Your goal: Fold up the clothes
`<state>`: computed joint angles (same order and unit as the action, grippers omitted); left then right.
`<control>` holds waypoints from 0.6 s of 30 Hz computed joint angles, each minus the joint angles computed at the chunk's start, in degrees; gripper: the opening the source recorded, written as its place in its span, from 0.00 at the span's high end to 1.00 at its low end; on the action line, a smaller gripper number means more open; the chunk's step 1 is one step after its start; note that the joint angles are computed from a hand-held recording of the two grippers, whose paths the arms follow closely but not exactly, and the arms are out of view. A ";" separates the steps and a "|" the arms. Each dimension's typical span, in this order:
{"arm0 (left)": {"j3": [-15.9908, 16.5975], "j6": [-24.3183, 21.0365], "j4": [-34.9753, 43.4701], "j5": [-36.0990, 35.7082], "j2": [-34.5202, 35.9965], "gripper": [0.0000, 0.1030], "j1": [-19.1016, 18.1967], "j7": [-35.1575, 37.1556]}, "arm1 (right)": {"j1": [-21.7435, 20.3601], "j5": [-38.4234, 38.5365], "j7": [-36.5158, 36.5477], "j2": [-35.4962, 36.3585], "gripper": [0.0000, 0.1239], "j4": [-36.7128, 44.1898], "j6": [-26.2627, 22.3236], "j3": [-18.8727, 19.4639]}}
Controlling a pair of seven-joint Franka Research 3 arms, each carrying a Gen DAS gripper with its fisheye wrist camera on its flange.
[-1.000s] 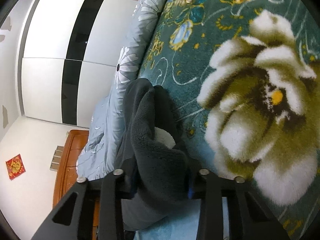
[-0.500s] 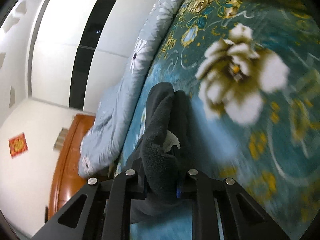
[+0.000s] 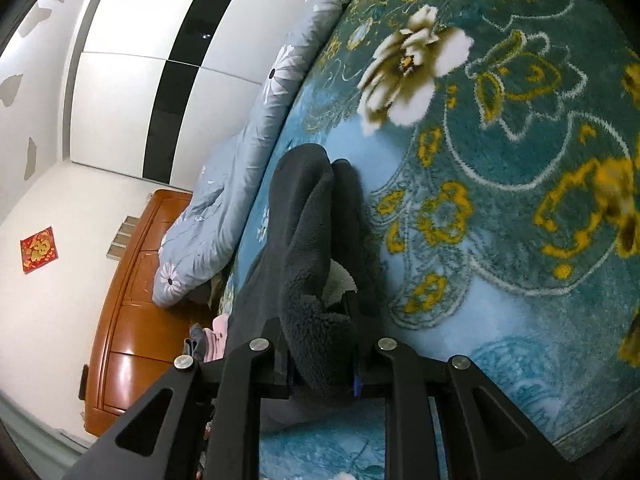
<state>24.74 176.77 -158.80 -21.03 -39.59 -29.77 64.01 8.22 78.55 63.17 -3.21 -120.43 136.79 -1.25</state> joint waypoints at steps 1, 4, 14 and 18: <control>0.77 0.07 -0.30 0.10 -0.54 0.76 -0.49 0.69 | -0.07 -0.58 -0.12 0.01 0.79 0.11 -0.04 -0.03; 2.69 -1.17 0.74 0.58 0.07 0.60 -1.34 2.62 | -0.36 -3.54 0.48 -0.31 0.72 0.00 1.82 -0.11; 20.46 -10.93 16.30 -8.70 10.05 0.45 -17.50 17.49 | -1.88 -14.43 0.36 8.36 0.59 14.27 -1.76 0.28; 28.03 -18.49 23.24 -14.56 15.13 0.45 -24.87 25.10 | -3.18 -22.76 4.89 17.22 0.59 26.17 -6.85 1.77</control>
